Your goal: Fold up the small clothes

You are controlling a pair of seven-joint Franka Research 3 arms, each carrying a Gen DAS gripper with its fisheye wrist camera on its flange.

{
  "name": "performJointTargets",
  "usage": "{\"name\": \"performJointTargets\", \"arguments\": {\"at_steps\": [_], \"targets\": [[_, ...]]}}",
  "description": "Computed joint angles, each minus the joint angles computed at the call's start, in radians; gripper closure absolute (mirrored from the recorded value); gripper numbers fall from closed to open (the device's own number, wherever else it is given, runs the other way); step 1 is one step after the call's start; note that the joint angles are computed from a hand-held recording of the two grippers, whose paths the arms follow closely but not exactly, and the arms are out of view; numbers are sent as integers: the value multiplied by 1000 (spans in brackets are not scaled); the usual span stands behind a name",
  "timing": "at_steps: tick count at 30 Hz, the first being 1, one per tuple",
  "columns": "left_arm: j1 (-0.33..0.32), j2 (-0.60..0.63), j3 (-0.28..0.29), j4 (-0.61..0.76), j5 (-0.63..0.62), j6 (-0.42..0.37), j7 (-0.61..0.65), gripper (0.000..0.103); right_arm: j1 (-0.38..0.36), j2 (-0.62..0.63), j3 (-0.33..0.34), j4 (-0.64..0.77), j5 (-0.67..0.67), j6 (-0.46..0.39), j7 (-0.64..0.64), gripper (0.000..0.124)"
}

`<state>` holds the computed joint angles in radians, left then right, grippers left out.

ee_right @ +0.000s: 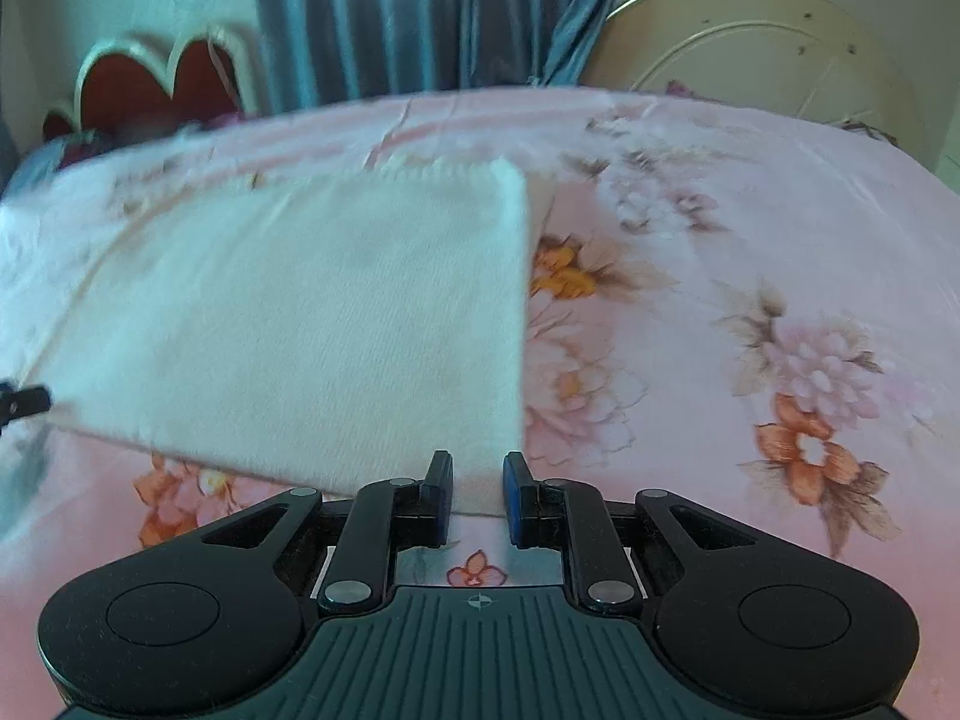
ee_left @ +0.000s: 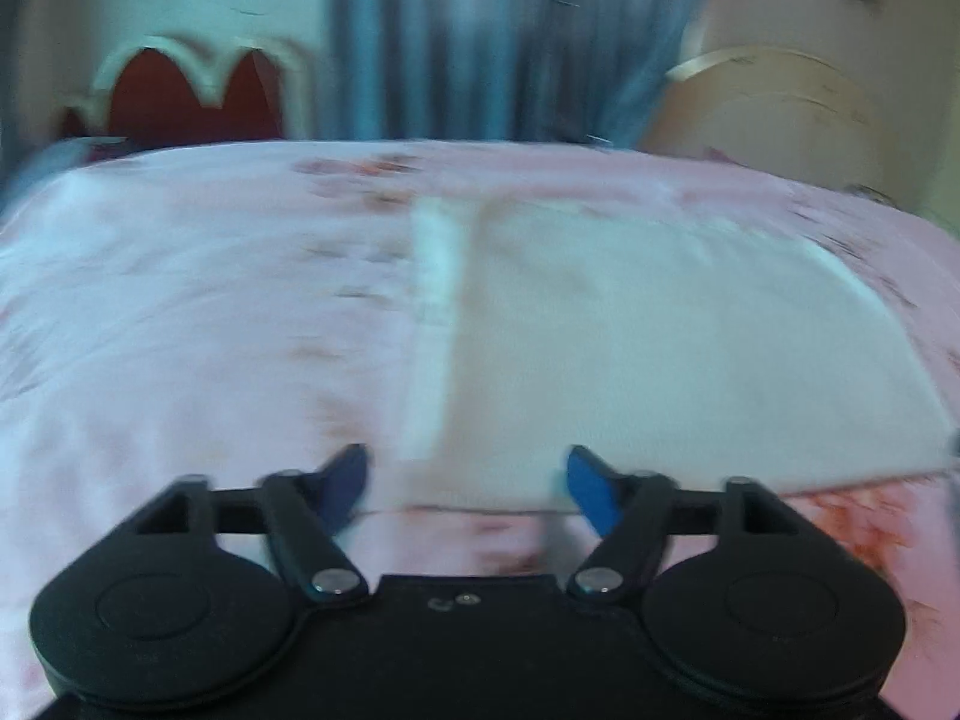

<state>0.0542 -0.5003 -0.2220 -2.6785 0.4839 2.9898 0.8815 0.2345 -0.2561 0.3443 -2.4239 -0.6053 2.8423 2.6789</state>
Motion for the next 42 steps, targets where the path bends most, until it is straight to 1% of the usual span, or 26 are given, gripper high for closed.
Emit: {"name": "performJointTargets", "arguments": {"at_steps": [1, 3, 4, 6, 7, 8, 10, 12, 14, 16, 19, 21, 23, 24, 25, 26, 27, 28, 31, 33, 34, 35, 36, 39, 41, 42], "targets": [[-11, -18, 16, -18, -57, 2, 16, 36, -1, -14, -3, -12, 2, 12, 9, 108], [-114, -40, 129, -47, -136, 2, 9, 45, -15, -39, 4, -34, 1, 47, 27, 108], [-182, -45, 196, -62, -204, 22, 28, 52, -21, -44, 6, -39, 9, 64, 24, 108], [-349, -52, 351, -93, -358, 76, 68, 55, -57, -48, 38, -38, -4, 93, 46, 108], [-432, -52, 425, -103, -429, 100, 79, 55, -67, -45, 48, -33, -3, 100, 46, 119], [-496, -47, 483, -106, -484, 120, 88, 55, -61, -36, 45, -25, 16, 108, 31, 124], [-555, -27, 527, -120, -559, 196, 73, 55, -63, -21, 49, -13, 38, 124, 18, 124], [-616, -1, 579, -120, -590, 261, 57, 55, -82, -3, 69, 8, 28, 136, 25, 124], [-677, 26, 640, -113, -584, 315, 32, 57, -76, 27, 67, 33, 37, 145, 16, 124], [-715, 66, 681, -104, -573, 377, -5, 58, -76, 68, 68, 72, 17, 144, 22, 124], [-714, 126, 675, -100, -570, 468, -75, 58, -48, 163, 48, 162, -22, 145, 34, 124], [-690, 163, 643, -87, -570, 503, -106, 58, -25, 237, 32, 235, -50, 141, 39, 124], [-654, 188, 605, -75, -563, 510, -104, 70, 6, 309, 15, 312, -57, 127, 25, 124], [-661, 204, 626, -66, -525, 513, -129, 75, 22, 348, 5, 354, -59, 122, 17, 124], [-694, 217, 676, -56, -479, 516, -162, 89, 35, 380, -3, 387, -49, 118, 0, 124], [-747, 229, 755, -42, -418, 508, -209, 95, 50, 414, -10, 427, -38, 109, -19, 124], [-775, 235, 813, -40, -343, 525, -275, 96, 65, 443, -19, 461, -30, 103, -34, 124], [-791, 235, 835, -40, -338, 536, -281, 96, 80, 469, -28, 494, -24, 99, -47, 124], [-737, 232, 784, -60, -324, 579, -295, 96, 134, 522, -76, 561, -36, 105, -61, 124], [-674, 227, 710, -75, -366, 577, -283, 92, 165, 559, -98, 599, -24, 88, -88, 124], [-664, 236, 710, -77, -348, 594, -320, 91, 164, 583, -88, 623, 17, 58, -130, 124], [-678, 253, 736, -66, -313, 602, -361, 91, 159, 602, -75, 639, 64, 29, -172, 124], [-672, 261, 737, -54, -291, 595, -373, 91, 170, 610, -85, 643, 77, 27, -182, 124], [-685, 274, 781, -21, -180, 572, -448, 88, 228, 588, -159, 625, 61, 79, -139, 124], [-665, 275, 770, -13, -146, 554, -467, 94, 266, 587, -207, 627, 50, 99, -124, 124], [-647, 275, 753, -12, -141, 549, -472, 94, 257, 599, -192, 639, 95, 74, -170, 124]]}}
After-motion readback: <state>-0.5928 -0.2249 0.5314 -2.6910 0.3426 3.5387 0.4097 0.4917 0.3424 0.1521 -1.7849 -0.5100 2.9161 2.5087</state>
